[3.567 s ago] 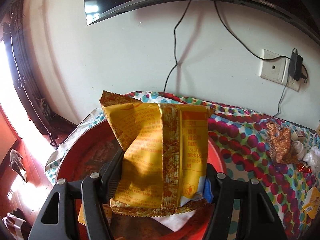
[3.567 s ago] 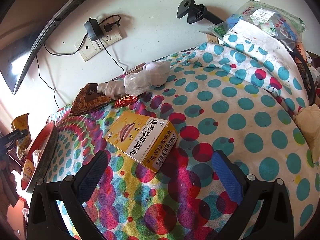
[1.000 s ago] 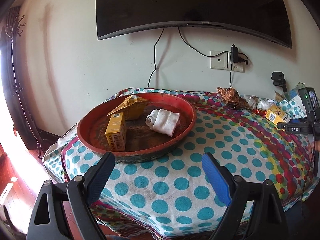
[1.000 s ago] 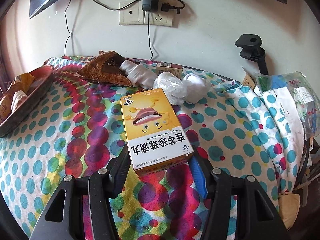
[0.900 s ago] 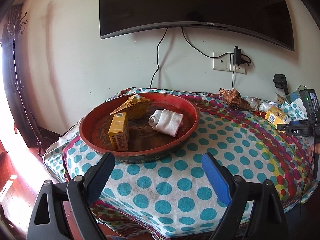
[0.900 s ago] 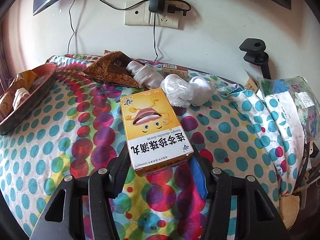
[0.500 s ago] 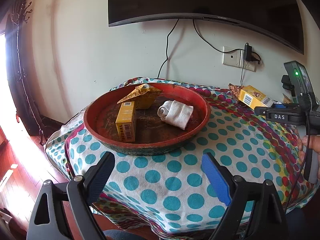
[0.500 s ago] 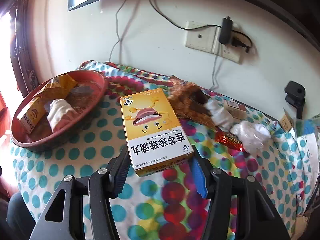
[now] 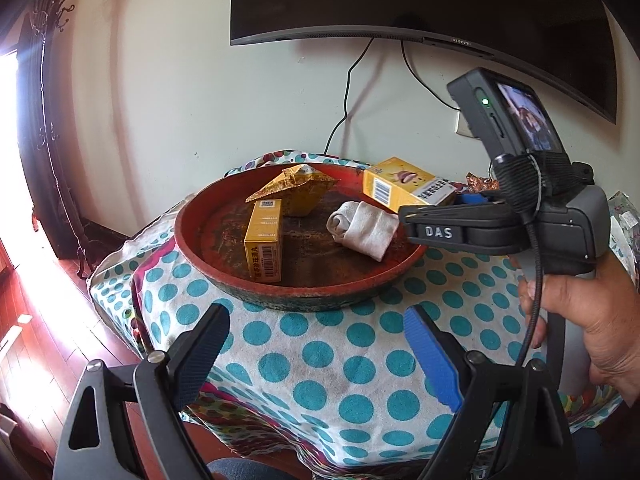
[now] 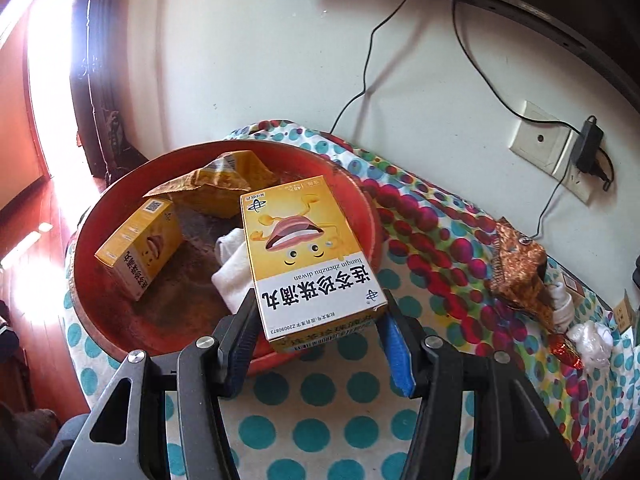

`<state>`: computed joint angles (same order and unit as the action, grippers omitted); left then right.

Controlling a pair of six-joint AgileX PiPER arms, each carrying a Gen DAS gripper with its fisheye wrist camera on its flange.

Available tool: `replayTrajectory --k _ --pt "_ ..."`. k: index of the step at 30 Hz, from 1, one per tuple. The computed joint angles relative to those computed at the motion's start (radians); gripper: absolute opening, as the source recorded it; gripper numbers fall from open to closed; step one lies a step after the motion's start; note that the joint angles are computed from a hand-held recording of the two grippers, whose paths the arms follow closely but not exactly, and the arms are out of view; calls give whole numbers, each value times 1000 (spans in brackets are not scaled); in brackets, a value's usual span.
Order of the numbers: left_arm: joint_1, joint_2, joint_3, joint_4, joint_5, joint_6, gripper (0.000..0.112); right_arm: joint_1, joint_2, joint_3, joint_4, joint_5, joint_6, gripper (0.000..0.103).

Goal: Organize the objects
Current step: 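Carry the large yellow box into the red tray and release it with the right gripper, then grasp the brown snack bag with the left gripper and lift it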

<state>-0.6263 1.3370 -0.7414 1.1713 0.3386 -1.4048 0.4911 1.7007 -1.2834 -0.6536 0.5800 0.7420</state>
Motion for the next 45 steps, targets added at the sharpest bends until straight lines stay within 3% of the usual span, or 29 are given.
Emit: replayTrajectory --k 9,28,30,31,34,45 --pt "60 -1 0 -93 -51 80 91 76 124 -133 11 45 -22 54" --pt "101 -2 -5 -179 -70 147 91 116 303 -334 73 136 -128 56" --pt "107 -8 1 -167 -88 135 91 124 281 -307 23 129 -94 56" --pt "106 -13 7 -129 -94 98 91 129 259 -278 -28 125 -42 61" --pt "86 -14 15 -42 -88 18 91 133 158 -145 -209 83 161 101" --pt "-49 -4 40 262 -55 -247 91 -181 -152 278 -307 -47 385 101"
